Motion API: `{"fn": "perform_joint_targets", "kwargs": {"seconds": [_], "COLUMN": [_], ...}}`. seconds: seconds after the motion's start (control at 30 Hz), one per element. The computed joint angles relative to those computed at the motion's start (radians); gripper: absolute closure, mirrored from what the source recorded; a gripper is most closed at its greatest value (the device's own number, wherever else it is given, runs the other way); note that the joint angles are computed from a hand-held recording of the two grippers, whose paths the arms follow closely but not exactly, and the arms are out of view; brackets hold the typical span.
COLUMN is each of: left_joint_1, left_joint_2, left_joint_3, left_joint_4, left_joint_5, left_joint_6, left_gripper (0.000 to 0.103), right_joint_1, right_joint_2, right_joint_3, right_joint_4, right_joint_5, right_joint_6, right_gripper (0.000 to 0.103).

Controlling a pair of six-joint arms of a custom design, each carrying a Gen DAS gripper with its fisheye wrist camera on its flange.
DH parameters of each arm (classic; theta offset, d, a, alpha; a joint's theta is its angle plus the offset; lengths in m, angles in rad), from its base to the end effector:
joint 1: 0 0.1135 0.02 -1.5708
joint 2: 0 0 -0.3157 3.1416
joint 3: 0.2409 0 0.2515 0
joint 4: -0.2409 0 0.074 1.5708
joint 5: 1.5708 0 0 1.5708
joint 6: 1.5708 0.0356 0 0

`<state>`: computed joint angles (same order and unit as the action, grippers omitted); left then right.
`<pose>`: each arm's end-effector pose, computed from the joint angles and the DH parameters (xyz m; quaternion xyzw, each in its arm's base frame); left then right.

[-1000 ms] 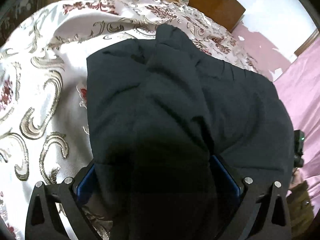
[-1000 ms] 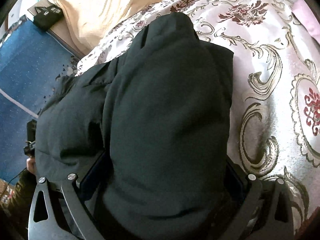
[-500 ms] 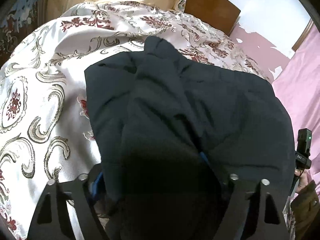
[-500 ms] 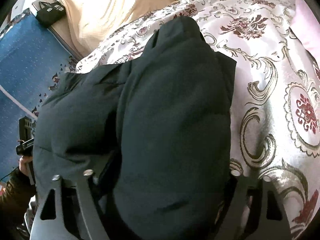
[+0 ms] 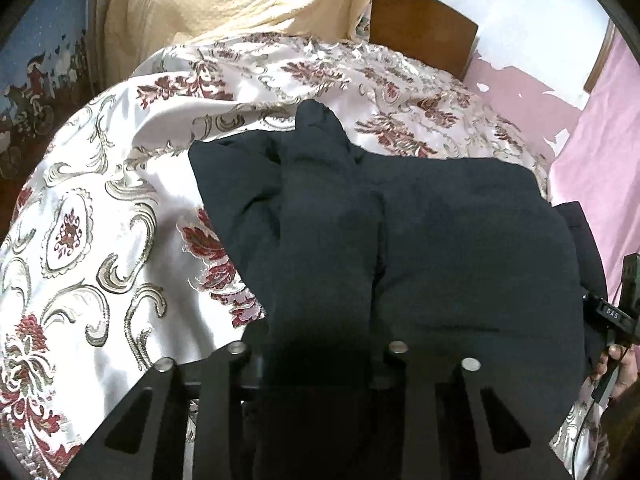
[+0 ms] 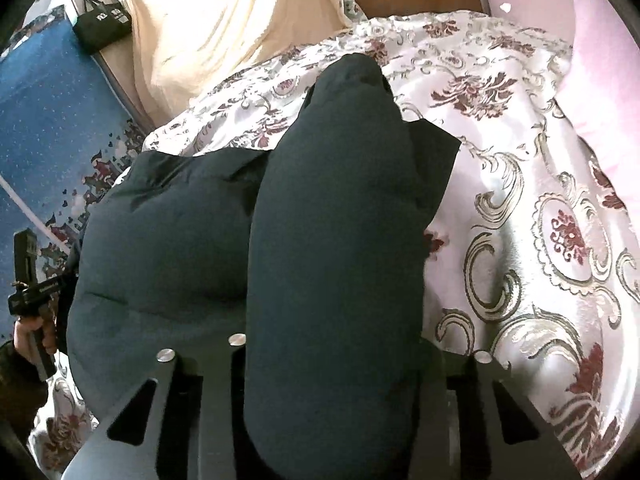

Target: Fold large clothes

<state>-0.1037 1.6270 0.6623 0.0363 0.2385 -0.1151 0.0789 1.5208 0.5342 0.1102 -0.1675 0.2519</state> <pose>0.2888 -0.0385 0.1752 0.0322 0.9423 -0.1464 0.2993 0.2575 0.0263 0.1743 0.0526 0.9360 0.1334 0.3215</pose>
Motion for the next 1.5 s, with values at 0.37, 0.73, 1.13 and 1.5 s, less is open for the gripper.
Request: {"fn": "perform_joint_targets", "kwargs": {"seconds": [0.37,0.73,1.13,1.5], "left_joint_1": [0.0,0.07,0.254,0.185], "left_joint_2": [-0.129,-0.433,-0.778,-0.854], "left_joint_3": [-0.016,-0.061,-0.097,-0.15], "left_joint_4": [-0.08,-0.388,-0.783,-0.779], "left_joint_5": [0.017,0.095,0.187,0.124], "left_joint_6": [0.007,0.045,0.216,0.179], "left_gripper": [0.084,0.085,0.085,0.085], "right_joint_1": [0.048,0.243,0.845,1.065], "right_joint_2": [-0.194,-0.507,-0.753,-0.772], "right_joint_3": [-0.004,0.061,0.097,0.018], "right_joint_4": [-0.136,-0.537,-0.9,-0.96], "right_joint_5": [0.016,0.12,0.491,0.622], "right_joint_6": [0.042,0.144,0.609,0.873], "right_gripper": [0.082,0.083,0.083,0.082]}}
